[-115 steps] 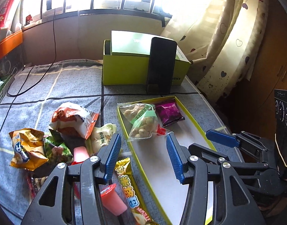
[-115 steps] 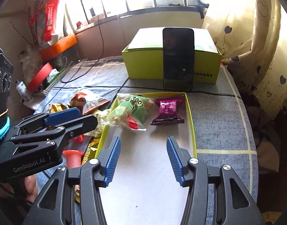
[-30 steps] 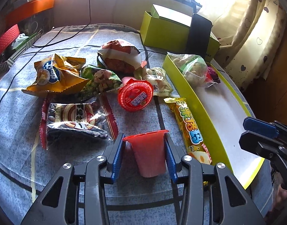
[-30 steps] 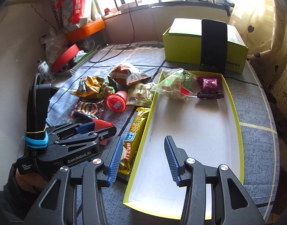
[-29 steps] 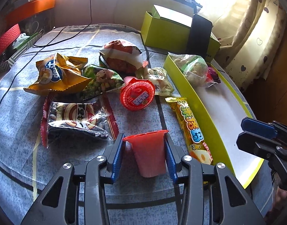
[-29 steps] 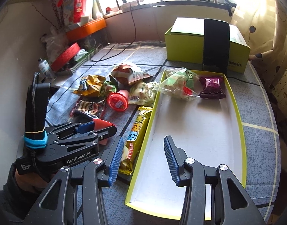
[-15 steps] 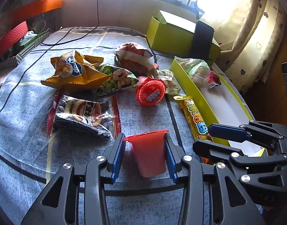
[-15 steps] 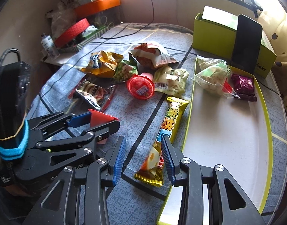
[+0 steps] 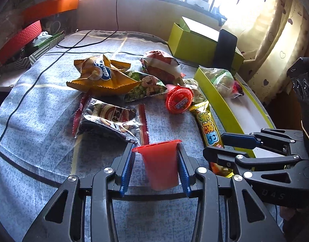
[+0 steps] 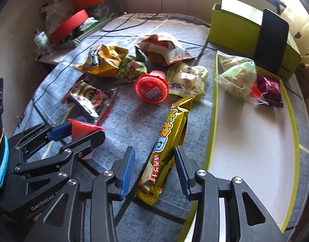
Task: Organize snacks
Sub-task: 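Grasp the yellow candy bar with the right tool and lift it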
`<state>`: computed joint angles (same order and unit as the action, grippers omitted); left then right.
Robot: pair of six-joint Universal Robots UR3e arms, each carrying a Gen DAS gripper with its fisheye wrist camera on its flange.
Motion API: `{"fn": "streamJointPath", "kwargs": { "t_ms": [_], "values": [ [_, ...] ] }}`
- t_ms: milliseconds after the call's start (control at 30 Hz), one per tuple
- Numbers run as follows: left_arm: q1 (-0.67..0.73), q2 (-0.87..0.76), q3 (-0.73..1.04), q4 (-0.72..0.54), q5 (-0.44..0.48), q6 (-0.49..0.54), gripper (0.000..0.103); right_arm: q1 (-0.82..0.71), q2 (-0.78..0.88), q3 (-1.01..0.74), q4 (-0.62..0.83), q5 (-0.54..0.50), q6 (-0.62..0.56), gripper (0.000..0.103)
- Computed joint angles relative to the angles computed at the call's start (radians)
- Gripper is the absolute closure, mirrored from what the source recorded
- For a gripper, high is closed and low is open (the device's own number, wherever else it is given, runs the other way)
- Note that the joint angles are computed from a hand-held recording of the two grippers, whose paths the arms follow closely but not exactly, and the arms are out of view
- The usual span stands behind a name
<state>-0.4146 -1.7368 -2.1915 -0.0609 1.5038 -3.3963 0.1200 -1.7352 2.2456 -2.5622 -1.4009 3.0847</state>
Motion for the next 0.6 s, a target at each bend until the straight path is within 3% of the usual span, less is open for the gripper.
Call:
{"fn": "streamJointPath", "kwargs": {
  "t_ms": [200,367,433,600],
  "values": [
    [0.013,0.002,-0.019,0.003,-0.003,-0.001,0.061,0.026,0.072,-0.025,-0.037,-0.044,0.025,0.065],
    [0.009,0.001,-0.022,0.008,-0.005,0.001,0.061,0.037,0.079,-0.021,-0.071,-0.053,0.016,0.076],
    [0.009,0.003,-0.022,0.008,-0.006,0.002,0.061,0.03,0.066,-0.005,-0.086,-0.044,0.009,0.081],
    [0.005,0.018,-0.026,0.004,-0.003,0.001,0.061,-0.013,0.005,0.051,-0.096,0.011,-0.006,0.082]
  ]
}}
